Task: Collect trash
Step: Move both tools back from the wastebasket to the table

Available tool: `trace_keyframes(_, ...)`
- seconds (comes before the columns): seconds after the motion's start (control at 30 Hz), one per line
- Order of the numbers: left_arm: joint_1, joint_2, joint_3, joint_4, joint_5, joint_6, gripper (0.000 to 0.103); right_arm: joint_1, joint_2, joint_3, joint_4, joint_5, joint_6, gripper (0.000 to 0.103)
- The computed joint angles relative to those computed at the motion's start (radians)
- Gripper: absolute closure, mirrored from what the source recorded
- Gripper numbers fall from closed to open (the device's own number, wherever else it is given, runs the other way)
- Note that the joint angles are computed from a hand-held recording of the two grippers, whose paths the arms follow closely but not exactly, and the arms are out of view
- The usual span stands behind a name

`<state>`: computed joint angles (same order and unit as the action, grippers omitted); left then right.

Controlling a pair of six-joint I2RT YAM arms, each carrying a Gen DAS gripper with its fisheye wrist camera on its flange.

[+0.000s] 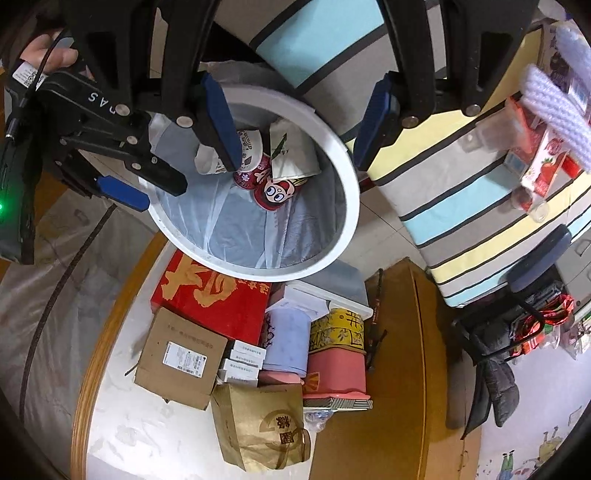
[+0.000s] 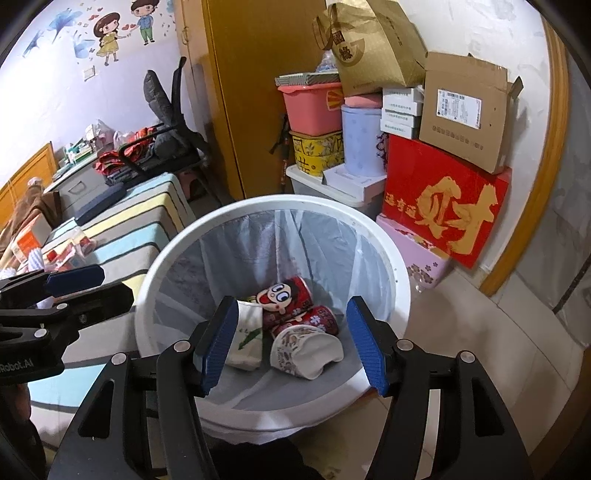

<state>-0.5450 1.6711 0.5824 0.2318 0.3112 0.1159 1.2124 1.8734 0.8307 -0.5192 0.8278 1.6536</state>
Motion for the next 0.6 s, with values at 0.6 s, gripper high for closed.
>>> trace_keyframes(0.6,0.24,-0.228,-0.167,-0.034,0.094,0.08,0.038,0.061,0.072,0.171,-0.073,0.073,-0.037,0.04)
